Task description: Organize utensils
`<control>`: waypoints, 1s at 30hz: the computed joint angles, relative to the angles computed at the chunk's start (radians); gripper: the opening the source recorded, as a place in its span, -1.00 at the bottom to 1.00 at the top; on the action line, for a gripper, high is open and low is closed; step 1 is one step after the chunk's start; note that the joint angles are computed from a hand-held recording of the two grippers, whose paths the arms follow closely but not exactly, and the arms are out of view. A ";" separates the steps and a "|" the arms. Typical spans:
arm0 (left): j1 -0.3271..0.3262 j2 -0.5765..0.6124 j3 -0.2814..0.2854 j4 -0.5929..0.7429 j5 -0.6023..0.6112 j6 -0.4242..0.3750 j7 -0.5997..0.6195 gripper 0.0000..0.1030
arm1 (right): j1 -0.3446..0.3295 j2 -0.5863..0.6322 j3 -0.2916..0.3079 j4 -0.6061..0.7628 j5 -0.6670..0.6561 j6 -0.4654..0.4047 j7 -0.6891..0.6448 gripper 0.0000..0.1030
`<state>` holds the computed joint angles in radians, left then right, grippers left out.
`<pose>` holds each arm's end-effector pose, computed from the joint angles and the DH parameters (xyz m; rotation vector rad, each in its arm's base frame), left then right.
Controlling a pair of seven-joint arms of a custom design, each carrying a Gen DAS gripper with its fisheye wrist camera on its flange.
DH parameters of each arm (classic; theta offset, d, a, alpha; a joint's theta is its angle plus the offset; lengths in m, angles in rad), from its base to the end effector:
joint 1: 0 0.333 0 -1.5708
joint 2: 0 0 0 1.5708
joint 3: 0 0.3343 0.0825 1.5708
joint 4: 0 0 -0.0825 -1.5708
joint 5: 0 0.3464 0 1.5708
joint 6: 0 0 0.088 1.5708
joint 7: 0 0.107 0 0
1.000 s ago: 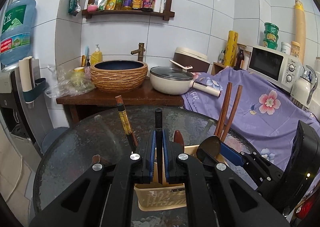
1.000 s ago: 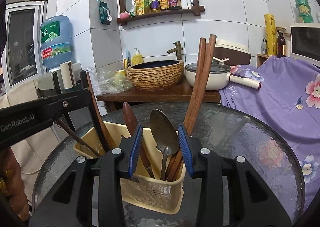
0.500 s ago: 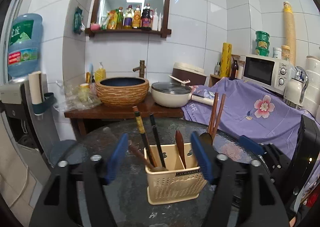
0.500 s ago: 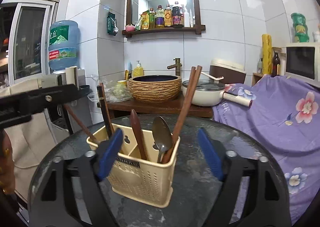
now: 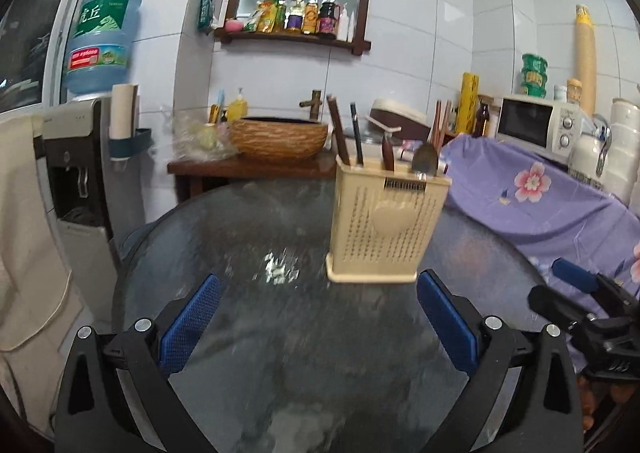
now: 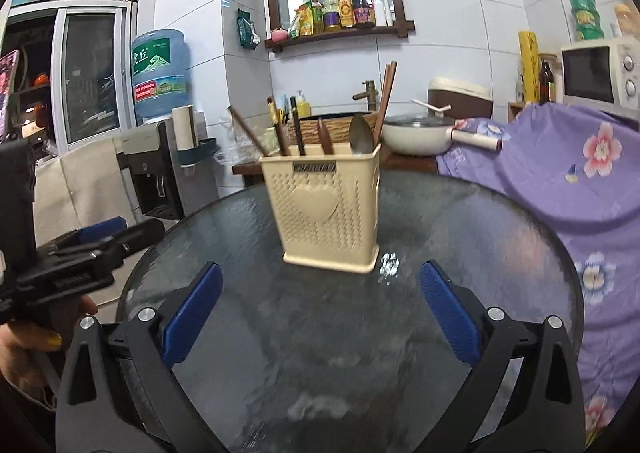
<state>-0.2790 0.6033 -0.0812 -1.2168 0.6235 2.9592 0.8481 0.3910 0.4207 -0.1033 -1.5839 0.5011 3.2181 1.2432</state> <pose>0.6907 -0.2785 0.5816 -1.4425 1.6561 -1.1997 0.6670 0.1661 0.5711 -1.5169 1.3341 -0.7967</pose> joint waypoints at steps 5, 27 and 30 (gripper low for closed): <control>-0.079 -0.157 0.139 -0.251 0.171 0.068 -0.231 0.88 | 0.074 -0.121 -0.017 -0.216 0.030 0.109 -0.045 0.89; -0.025 -0.349 0.051 -0.447 0.658 0.046 -0.647 0.88 | -0.026 -0.295 0.199 -0.462 0.180 0.334 -0.224 0.89; -0.005 -0.352 0.029 -0.454 0.666 0.049 -0.654 0.88 | -0.031 -0.293 0.203 -0.456 0.191 0.334 -0.226 0.89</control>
